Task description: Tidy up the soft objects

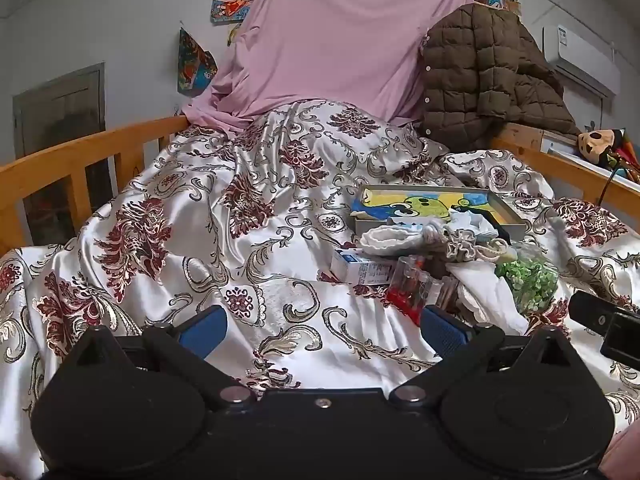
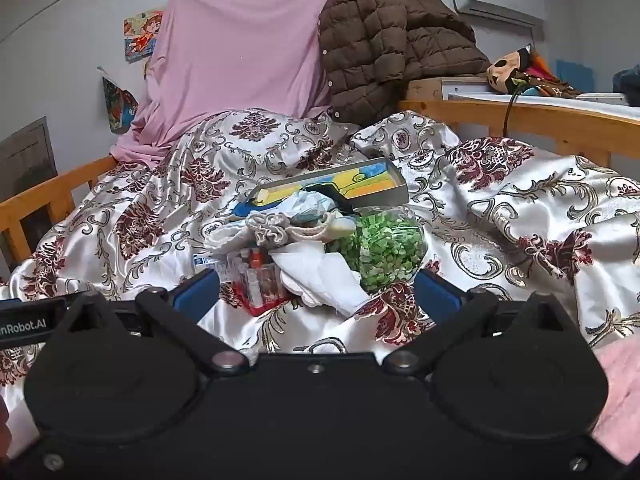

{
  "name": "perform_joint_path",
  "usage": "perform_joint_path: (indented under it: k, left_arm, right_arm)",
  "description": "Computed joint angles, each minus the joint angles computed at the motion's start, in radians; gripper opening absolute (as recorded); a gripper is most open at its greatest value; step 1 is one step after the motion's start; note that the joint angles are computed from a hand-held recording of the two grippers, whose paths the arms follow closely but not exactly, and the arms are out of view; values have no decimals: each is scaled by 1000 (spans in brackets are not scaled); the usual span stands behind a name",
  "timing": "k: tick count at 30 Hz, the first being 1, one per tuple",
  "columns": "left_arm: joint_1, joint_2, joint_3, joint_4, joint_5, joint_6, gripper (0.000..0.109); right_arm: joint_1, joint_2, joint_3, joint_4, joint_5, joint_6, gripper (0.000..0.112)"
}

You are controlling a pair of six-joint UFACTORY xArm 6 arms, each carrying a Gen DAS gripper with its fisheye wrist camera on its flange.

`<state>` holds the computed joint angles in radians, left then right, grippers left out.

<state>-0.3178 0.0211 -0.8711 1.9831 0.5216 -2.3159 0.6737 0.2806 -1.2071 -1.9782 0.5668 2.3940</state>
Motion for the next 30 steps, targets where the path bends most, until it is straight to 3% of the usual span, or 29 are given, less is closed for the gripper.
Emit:
perform_joint_path:
  k: [30]
  left_arm:
    - [2,6,-2,8,-3,-8,102]
  right_arm:
    - [-11,17,-19,33,-22,-19,102]
